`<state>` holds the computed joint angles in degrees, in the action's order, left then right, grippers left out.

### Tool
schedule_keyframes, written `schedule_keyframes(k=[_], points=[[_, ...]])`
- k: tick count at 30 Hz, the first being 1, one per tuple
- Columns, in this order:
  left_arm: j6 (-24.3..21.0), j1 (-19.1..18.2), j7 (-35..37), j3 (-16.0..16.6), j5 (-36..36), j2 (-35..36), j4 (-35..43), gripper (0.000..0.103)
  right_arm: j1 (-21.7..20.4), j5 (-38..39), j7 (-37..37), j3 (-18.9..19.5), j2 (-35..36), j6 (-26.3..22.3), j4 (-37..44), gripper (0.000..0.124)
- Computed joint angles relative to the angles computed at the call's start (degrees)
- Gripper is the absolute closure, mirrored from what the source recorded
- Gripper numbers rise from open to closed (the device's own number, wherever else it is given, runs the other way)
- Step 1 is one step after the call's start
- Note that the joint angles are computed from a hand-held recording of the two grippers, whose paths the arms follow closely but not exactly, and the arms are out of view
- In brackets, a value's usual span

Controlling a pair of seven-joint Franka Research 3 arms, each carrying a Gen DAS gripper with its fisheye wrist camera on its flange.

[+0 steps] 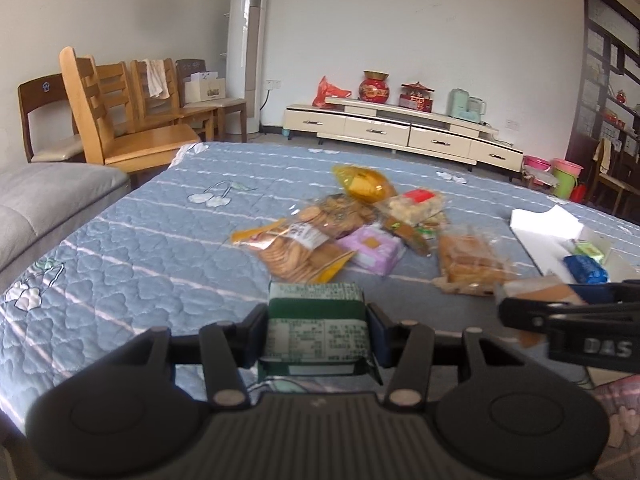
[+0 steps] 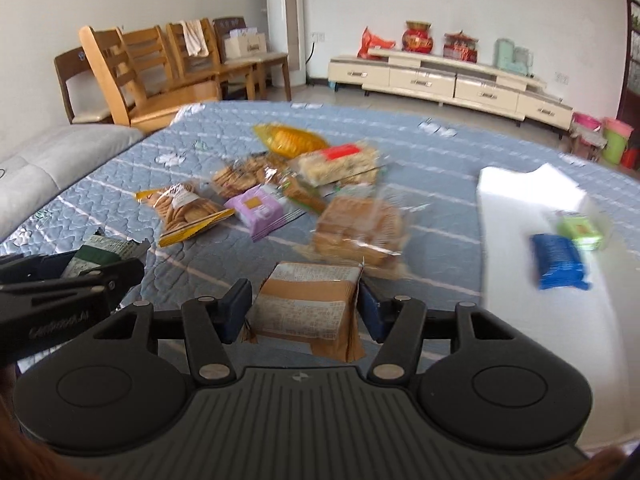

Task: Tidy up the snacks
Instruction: 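Carry the tan box with the right tool while the left tool carries the green-and-white box to the white box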

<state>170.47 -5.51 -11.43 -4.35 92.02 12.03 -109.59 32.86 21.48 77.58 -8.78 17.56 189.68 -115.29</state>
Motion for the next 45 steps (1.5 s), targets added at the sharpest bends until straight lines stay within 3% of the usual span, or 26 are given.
schedule_keyframes(k=[2,4,9,13,26,45], points=[[0.3,-0.2,0.0,-0.2,0.1,-0.5,0.0,0.052,-3.1,-0.4,-0.6,3.0,-2.1,2.2,-2.7,0.053],[0.0,-0.5,-0.3,-0.5,0.3,-1.0,0.0,0.052,-3.5,0.4,-1.9,3.4,-3.7,4.2,-4.7,0.053],[-1.6,-1.4,0.4,-1.2,0.1,-1.6,0.4,0.052,-12.9,-2.2,-0.9,11.6,-6.2,8.0,-8.0,0.053],[-2.5,-2.1,2.2,-1.6,-1.1,-1.9,1.1,0.052,-17.6,-6.3,1.9,14.4,-9.3,10.8,-12.1,0.053],[-5.3,-4.7,10.1,-2.0,-8.7,-2.0,2.4,0.052,-19.2,-9.2,6.4,13.2,-12.6,15.5,-15.6,0.053],[-3.7,-8.0,18.6,-1.4,-16.0,0.9,7.2,0.052,-20.9,-6.4,6.2,11.0,-15.2,17.9,-18.2,0.053]])
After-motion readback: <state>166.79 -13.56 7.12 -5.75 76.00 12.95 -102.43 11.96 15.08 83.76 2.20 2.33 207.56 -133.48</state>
